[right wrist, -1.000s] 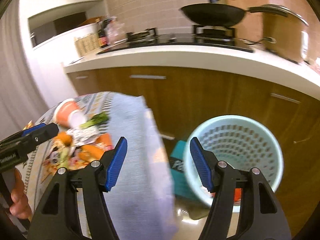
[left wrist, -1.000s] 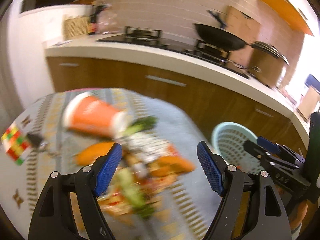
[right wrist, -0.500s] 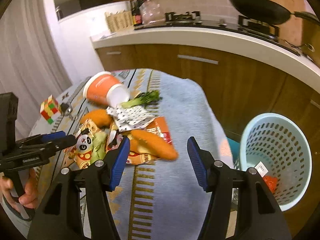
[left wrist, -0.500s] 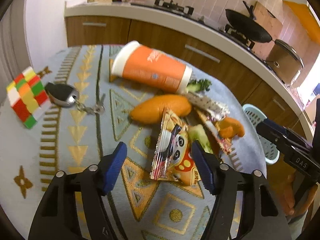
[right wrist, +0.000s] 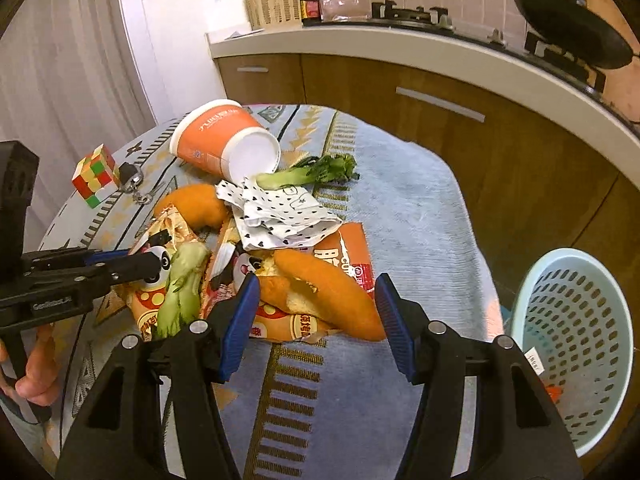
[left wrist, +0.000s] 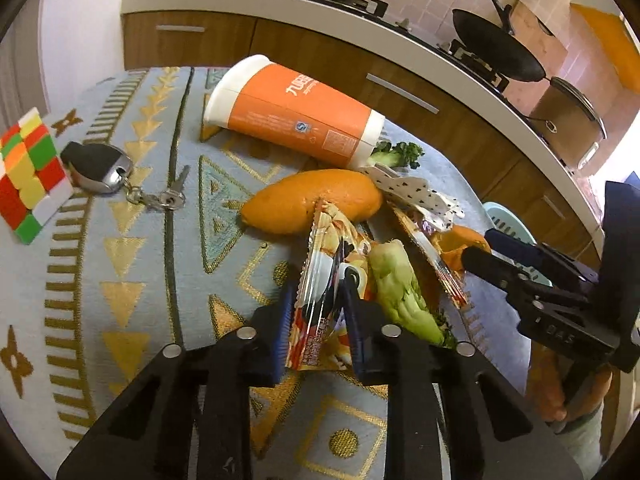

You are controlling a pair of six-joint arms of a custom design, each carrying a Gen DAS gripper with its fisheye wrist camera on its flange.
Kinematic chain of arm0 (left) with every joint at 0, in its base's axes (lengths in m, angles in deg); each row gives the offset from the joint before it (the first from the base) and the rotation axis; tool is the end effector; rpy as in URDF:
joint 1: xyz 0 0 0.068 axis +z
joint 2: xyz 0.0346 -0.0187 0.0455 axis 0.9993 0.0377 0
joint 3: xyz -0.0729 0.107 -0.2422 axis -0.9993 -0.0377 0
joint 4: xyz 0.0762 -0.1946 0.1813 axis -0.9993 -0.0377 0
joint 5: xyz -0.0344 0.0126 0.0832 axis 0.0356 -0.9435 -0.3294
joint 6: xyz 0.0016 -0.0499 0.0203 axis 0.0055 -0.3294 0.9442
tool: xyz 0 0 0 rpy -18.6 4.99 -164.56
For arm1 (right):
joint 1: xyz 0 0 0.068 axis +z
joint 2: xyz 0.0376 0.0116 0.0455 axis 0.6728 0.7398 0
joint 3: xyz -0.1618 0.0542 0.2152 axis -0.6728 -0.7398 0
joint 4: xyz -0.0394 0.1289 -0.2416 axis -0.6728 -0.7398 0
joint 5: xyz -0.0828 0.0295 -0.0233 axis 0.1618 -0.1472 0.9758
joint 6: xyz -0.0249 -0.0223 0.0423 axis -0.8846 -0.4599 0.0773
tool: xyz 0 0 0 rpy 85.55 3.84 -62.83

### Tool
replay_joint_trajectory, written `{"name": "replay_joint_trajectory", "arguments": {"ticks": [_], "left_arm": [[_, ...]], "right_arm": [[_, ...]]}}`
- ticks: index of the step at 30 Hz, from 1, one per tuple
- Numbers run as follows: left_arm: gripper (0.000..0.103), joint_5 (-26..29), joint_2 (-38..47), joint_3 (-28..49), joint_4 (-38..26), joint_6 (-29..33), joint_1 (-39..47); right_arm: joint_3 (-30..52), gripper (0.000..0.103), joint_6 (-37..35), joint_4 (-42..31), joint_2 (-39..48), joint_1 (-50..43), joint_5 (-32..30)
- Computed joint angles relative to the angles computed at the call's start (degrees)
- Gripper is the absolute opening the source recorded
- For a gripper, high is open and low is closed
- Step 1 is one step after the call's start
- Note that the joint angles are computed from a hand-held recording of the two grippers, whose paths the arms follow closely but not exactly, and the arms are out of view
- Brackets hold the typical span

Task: Collect trash
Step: 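Grasp the orange peel with the right tool while the left tool grasps a snack wrapper, then carry the peel and wrapper over the blue basket and release both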

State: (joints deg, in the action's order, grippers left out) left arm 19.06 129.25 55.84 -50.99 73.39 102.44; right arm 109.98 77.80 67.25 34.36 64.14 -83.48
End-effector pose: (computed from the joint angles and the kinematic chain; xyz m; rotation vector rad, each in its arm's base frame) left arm 0.1924 0.0378 0.1278 -0.2274 2.4511 -0.3335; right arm 0.2639 0.1153 0.1242 -0.6613 2.3614 0.4390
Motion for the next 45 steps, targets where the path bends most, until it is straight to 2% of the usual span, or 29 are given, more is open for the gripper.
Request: {"name": "replay_joint_trajectory", "arguments": {"ticks": [3,8,11,16,17,19,21,22,33,39,45], "left_arm": [[0.01,0.0,-2.93,-0.5,-1.2,-0.66,-0.47],[0.009,-0.13,-7.77,-0.22,-4.59,-1.26,1.03],[0.009,0.25,-11.03,-0.14,-7.04,-1.06,2.28],[0.008,0.21,-16.14,-0.04,-10.98,-0.42,3.45],[0.008,0.63,-17.08,0.0,-11.68,-0.21,4.03],[0.008,1.6,-19.14,0.19,-13.09,0.11,5.29],[0.008,2.15,-21.13,0.65,-14.21,-0.17,5.83],[0.007,2.57,-22.41,0.88,-15.12,-0.07,6.34],[0.007,7.16,-33.11,4.43,-22.33,0.99,10.43],[0.007,5.03,-35.05,6.37,-22.92,-0.83,6.31],[0.007,-2.08,-34.22,9.18,-20.65,-4.5,-4.59]], "right_arm": [[0.13,0.059,-1.29,-0.18,0.55,-0.15,-1.0],[0.29,0.062,-3.56,-0.5,1.0,1.53,-0.18],[0.8,0.063,-3.22,0.6,2.47,3.33,2.72],[1.86,0.062,-2.08,1.44,4.09,3.73,3.94],[1.75,0.054,-2.12,1.68,4.03,3.97,4.61],[1.21,0.03,-2.29,2.19,3.44,4.29,5.36],[0.45,0.012,-2.13,1.88,1.8,3.43,3.48],[0.07,0.01,-1.97,1.68,0.92,3.07,2.93],[-4.54,0.009,-0.78,-2.54,-13.88,2.49,-0.95],[-5.36,0.008,-0.31,-7.0,-23.71,0.36,-2.79],[-4.49,0.008,-0.18,-10.76,-30.18,-5.77,-5.3]]}}
